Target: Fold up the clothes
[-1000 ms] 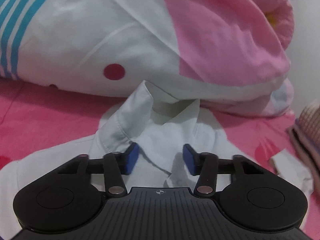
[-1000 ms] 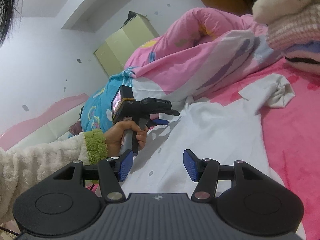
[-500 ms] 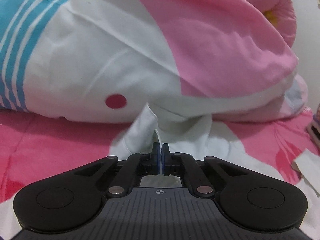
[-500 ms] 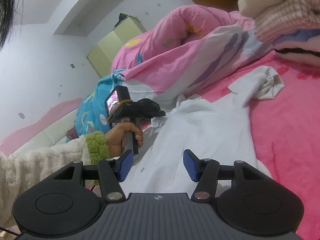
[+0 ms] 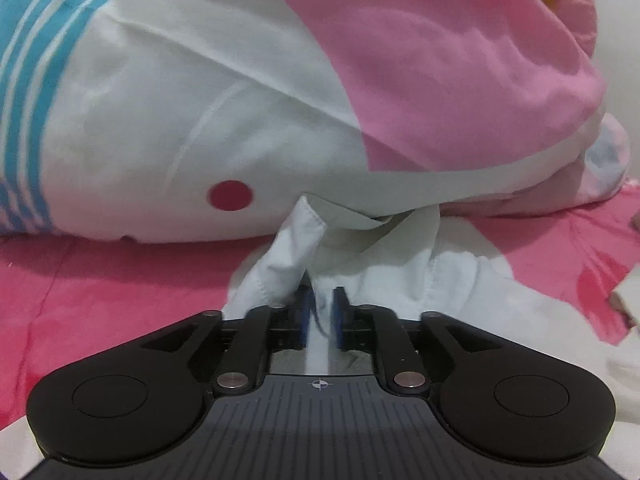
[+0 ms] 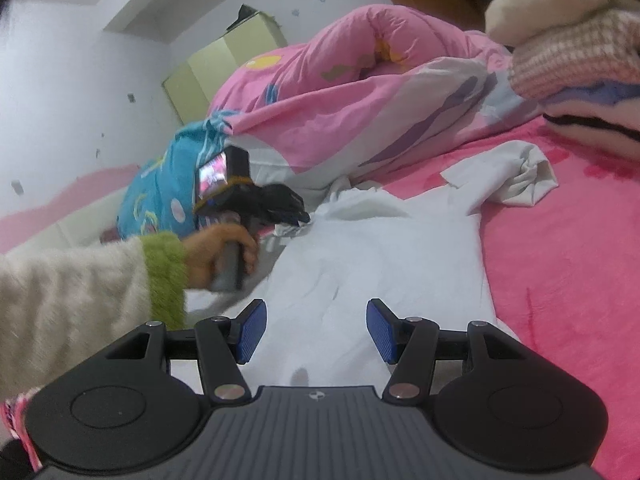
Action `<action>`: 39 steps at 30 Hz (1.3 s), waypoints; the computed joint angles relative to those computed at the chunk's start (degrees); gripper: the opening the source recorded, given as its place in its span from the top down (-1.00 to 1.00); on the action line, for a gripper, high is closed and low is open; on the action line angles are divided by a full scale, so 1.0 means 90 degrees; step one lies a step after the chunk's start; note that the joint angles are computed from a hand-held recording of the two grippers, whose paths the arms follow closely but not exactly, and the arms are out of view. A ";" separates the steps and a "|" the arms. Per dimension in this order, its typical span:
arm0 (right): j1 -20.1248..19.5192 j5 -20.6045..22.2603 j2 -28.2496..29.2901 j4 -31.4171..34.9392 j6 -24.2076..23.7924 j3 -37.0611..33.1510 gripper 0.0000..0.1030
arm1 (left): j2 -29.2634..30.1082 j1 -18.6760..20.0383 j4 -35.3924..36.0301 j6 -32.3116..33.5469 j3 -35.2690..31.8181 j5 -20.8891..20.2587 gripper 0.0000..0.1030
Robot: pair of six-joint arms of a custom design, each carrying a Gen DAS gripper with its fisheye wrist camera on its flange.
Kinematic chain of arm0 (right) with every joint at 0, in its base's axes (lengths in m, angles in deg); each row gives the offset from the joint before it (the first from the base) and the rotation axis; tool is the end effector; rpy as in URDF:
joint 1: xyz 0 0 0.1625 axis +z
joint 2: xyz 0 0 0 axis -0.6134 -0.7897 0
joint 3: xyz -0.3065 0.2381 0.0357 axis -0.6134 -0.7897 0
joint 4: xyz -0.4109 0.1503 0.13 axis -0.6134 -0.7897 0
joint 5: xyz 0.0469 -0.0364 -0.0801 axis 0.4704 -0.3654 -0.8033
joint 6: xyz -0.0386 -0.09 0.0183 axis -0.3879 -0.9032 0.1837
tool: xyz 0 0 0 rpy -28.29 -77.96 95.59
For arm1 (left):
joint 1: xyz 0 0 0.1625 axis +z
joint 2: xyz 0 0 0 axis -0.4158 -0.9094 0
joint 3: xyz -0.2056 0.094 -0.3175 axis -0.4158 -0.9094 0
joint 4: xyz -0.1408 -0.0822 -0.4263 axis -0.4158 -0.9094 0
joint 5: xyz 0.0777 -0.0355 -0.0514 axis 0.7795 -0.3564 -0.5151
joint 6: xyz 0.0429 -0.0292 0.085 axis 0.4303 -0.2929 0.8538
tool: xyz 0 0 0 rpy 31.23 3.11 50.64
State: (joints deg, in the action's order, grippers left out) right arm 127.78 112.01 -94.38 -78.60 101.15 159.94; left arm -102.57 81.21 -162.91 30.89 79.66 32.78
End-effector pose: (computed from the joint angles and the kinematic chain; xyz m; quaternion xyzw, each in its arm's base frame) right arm 0.1260 -0.2770 0.0901 0.1132 -0.8283 0.5362 0.1164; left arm -0.1897 -0.6415 0.0930 0.2865 0.8568 -0.3404 0.2606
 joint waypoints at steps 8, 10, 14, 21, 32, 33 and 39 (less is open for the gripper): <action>0.0003 0.0285 0.0246 -0.0029 0.0097 -0.0108 -0.13 | -0.2862 -0.0601 0.0895 -0.1257 0.2010 -0.0692 0.30; -0.0048 0.0294 0.0270 -0.0027 0.0171 -0.0125 -0.13 | -0.3921 -0.0737 0.1602 -0.1490 0.2651 -0.1243 0.18; -0.0085 0.0360 0.0261 0.0095 0.0431 -0.0190 -0.05 | -0.5327 -0.0964 0.2401 -0.1761 0.3900 -0.2068 0.07; 0.1645 0.2232 0.1002 0.0834 0.0406 -0.1315 -0.06 | -0.6502 -0.0918 0.2553 -0.0918 0.5371 -0.2996 0.07; 0.2581 0.3977 0.4779 0.2297 -0.2268 -0.5154 0.12 | -0.6127 0.0142 0.1972 -0.0057 0.5396 -0.4310 0.07; 0.2544 0.4099 0.5069 0.2339 -0.2505 -0.5457 0.13 | -0.6137 0.0179 0.1979 -0.0072 0.5393 -0.4368 0.07; 0.1960 0.4047 0.5734 0.2642 -0.1719 -0.6307 0.71 | -0.6067 0.0402 0.1985 -0.0282 0.5318 -0.4733 0.07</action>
State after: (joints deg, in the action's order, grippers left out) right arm 145.42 148.43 -42.77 -54.82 85.68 103.18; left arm -157.17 84.83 -145.05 28.35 127.52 -9.82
